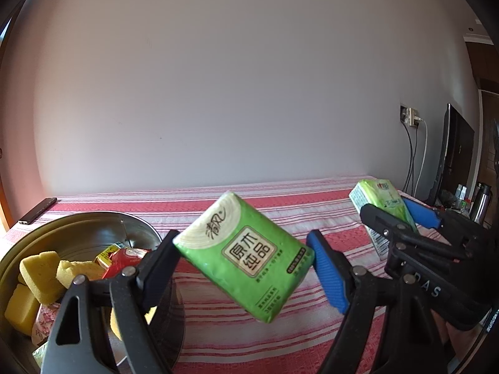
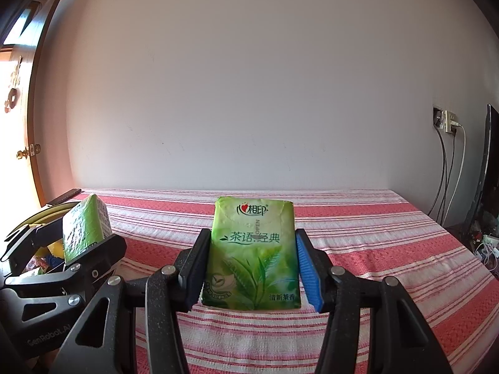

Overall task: Organize objects
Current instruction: 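Carry both green tissue packs over the tin with both grippers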

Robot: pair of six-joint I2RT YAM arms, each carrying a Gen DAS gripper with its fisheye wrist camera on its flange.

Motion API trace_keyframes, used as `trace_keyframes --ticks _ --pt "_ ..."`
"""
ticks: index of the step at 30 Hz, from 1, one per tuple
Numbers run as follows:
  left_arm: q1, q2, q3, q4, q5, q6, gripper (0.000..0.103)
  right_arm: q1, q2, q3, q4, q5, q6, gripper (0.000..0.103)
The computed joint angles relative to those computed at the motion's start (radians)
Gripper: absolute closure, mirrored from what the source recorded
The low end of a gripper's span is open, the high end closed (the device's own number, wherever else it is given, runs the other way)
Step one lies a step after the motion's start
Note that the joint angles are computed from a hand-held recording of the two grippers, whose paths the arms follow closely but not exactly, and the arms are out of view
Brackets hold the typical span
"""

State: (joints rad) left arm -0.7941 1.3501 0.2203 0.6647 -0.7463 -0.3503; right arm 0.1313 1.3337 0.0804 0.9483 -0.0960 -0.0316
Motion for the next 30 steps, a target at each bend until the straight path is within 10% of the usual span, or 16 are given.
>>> trace_keyframes --ticks 30 --pt "-0.034 -0.086 -0.044 -0.027 -0.060 -0.003 0.021 0.086 -0.023 -0.047 0.068 0.037 0.012 0.048"
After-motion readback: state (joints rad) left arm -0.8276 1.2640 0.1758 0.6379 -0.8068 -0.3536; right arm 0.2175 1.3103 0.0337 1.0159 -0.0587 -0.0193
